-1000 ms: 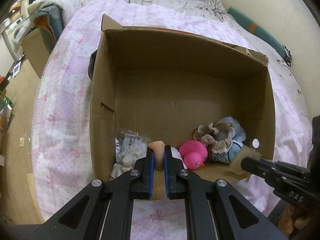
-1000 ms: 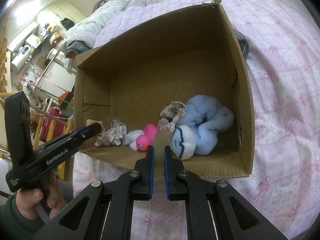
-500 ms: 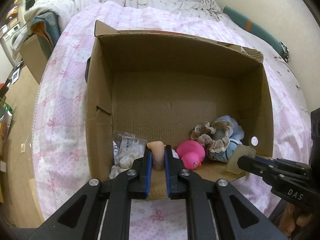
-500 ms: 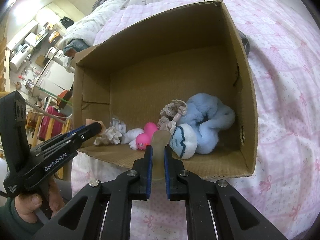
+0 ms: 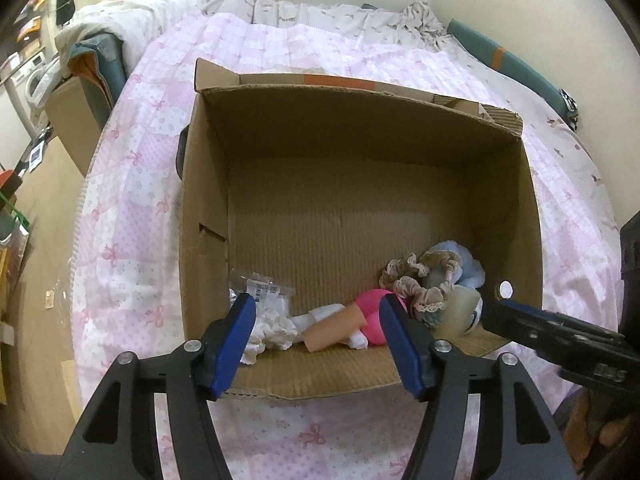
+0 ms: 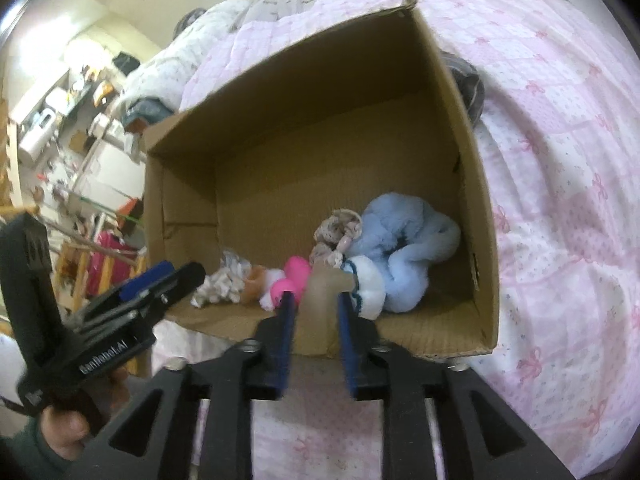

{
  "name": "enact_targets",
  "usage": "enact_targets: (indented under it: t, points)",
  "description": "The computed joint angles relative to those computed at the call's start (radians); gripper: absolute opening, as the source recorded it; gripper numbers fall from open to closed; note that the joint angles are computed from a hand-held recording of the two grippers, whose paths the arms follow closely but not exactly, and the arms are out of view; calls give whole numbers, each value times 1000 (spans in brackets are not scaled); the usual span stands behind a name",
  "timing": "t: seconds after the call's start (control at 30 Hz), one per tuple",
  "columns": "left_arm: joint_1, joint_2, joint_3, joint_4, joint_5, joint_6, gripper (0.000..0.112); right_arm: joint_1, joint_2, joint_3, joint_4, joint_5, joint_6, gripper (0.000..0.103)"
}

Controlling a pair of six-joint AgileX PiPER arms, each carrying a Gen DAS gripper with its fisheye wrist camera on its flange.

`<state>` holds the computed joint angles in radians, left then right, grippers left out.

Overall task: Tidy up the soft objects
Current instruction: 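Open both grippers to release the items and lift out of the box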

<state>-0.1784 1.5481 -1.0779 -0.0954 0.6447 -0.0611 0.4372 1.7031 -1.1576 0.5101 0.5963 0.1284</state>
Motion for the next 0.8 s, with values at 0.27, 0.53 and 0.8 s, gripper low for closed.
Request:
enact_targets:
  t: [0.27, 0.53, 0.8]
  points:
    - [-17, -60, 11, 92, -17, -87, 61, 7, -47, 22, -61, -64, 74, 82]
    - [25, -164, 33, 48, -17, -51, 90, 53, -174, 74, -322, -166, 287, 101]
    - [56, -322, 75, 92, -33, -86, 102, 135, -274, 74, -704, -99, 627, 103]
